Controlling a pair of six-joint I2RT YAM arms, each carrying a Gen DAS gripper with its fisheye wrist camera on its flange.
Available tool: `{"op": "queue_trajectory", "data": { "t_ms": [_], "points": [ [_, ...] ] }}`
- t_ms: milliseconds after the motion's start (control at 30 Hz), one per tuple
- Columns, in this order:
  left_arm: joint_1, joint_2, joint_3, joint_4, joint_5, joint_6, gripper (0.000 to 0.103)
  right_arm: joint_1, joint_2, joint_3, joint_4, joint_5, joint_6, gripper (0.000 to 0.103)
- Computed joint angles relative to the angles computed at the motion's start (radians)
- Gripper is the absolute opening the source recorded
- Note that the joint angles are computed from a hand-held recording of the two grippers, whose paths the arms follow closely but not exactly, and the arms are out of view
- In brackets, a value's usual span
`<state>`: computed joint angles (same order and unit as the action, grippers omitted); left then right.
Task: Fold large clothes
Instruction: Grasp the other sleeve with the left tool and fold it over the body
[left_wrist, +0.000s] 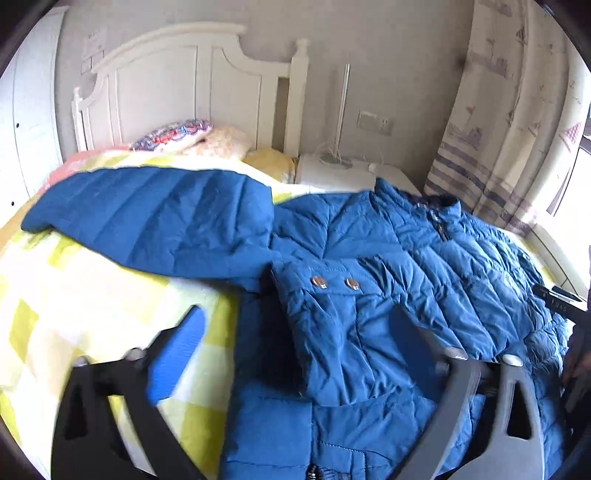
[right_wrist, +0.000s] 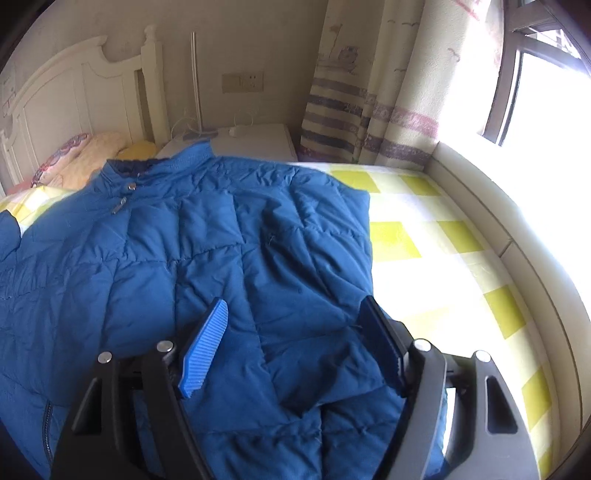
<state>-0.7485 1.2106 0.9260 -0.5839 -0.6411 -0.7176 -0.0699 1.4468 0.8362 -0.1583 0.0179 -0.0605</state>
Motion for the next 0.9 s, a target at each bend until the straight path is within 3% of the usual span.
{"op": "queue_trajectory", "data": {
  "t_ms": [100,167,333,500,633,733,767,900],
  "points": [
    [0.086,-0.042,-0.012,-0.014,0.071,0.040,0.099,0.041,0.089,0.094,-0.118,0.067,-0.069,0.074],
    [0.180,-0.083,-0.044,-0.012,0.120,0.048,0.099,0.061,0.073,0.129,-0.175,0.105,-0.051,0.073],
    [0.537,-0.149,-0.086,-0.049,0.206,0.044,0.099,0.183,-0.102,0.044,-0.076,0.082,-0.066,0.075],
    [1.007,-0.040,-0.009,-0.019,0.406,0.182,0.099,0.341,0.071,0.067,-0.035,0.231,-0.130,0.078],
    [1.242,0.095,0.094,0.012,0.560,0.240,0.099,0.302,0.107,0.066,-0.009,0.187,-0.078,0.087],
    [1.305,0.183,0.149,0.054,0.588,0.224,0.098,0.293,0.111,0.076,-0.023,0.166,-0.067,0.089],
    [1.315,0.198,0.153,0.077,0.588,0.215,0.090,0.296,0.111,0.073,-0.017,0.174,-0.071,0.089],
    [1.300,0.233,0.186,0.126,0.637,0.167,0.022,0.304,0.110,0.064,-0.003,0.188,-0.074,0.090]
  ]
}}
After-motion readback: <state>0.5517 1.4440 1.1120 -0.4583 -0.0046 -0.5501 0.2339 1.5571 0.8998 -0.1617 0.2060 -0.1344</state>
